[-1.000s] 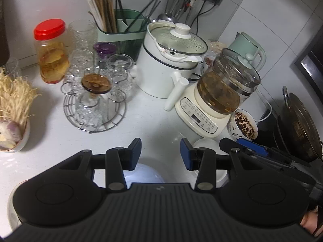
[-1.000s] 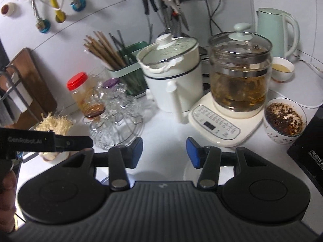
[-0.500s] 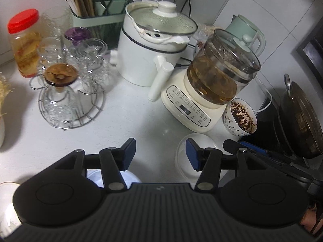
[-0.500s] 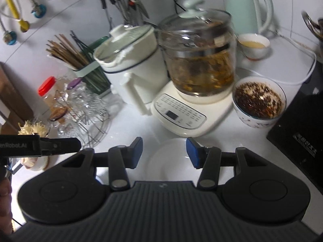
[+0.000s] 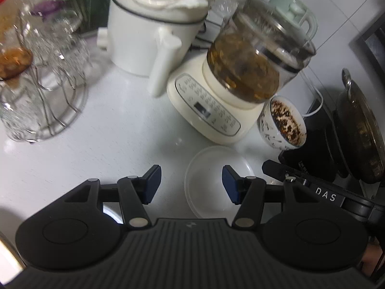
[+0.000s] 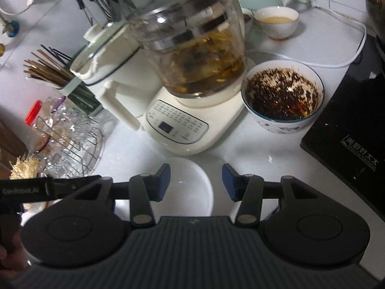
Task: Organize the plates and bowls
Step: 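Open both grippers and move them to the white ceramic bowl, then close both grippers on the white ceramic bowl rim and lift it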
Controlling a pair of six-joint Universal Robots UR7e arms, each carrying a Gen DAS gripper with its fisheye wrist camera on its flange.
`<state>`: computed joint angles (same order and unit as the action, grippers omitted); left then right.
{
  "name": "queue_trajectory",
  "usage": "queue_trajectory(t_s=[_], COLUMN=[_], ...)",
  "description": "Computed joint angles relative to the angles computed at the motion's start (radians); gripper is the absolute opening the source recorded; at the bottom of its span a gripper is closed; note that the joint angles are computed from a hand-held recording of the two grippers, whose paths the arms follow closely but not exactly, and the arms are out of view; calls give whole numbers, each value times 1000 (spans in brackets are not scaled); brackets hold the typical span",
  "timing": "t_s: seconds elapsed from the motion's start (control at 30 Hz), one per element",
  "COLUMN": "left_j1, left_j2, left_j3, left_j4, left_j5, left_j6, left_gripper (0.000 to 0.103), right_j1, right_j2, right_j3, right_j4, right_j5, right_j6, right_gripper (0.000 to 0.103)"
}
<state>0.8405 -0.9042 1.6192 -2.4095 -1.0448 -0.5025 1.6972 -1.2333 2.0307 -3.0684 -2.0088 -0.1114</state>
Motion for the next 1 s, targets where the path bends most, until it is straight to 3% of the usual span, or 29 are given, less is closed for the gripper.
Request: queue_trajectory(t_s=[0.43,0.6,0.77,1.0], left_j1=[42,48,53,56], left_j2=[95,109,119,125], left_j3=[-95,-103,-111,-110], left_j4=[81,91,96,89], left_j5=[-70,-85,-91,-87], left_j6=[34,34,43,44], left_gripper=[61,60,44,17], right_j1=[-74,-86,-86,-86], right_j2=[-1,3,10,22], right_j3=[-19,-28,-35,-42], right_j4=[134,171,198,224], right_j5=[47,59,55,60], right_j6=[102,128,138,137], right_gripper=[50,42,36,16])
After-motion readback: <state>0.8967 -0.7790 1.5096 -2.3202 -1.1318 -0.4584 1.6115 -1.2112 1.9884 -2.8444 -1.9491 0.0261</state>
